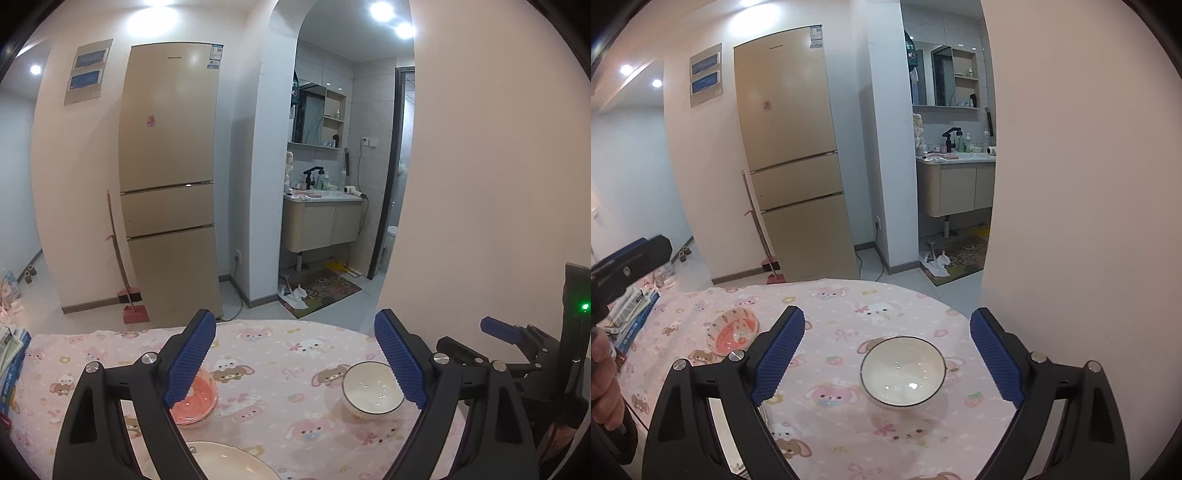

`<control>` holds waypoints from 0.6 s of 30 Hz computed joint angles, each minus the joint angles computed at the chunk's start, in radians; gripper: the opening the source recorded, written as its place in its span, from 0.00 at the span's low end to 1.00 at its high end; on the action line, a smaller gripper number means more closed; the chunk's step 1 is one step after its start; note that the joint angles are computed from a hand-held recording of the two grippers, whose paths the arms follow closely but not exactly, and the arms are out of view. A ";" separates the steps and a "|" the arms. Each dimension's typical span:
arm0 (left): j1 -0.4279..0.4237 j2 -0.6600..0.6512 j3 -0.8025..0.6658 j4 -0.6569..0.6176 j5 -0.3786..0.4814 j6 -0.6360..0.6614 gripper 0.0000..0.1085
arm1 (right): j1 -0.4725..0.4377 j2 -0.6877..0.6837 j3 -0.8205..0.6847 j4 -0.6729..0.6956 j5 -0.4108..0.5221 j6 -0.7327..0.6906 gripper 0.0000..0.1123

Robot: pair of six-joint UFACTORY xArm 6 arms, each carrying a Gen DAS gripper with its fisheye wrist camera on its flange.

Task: Organize plates and bowls
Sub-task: 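Raise both grippers and move them toward the white ribbed bowl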

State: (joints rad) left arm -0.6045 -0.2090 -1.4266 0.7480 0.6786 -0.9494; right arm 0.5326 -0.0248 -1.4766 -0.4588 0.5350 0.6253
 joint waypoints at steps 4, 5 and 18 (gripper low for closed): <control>0.014 0.071 -0.052 -0.182 -0.023 0.122 0.83 | -0.018 -0.019 0.029 -0.002 -0.014 0.024 0.82; 0.015 0.089 -0.065 -0.201 -0.027 0.131 0.83 | -0.026 -0.024 0.040 0.014 -0.020 0.018 0.84; 0.011 0.473 -0.357 -0.397 0.175 0.277 0.83 | -0.114 0.079 0.007 0.176 0.095 -0.094 0.79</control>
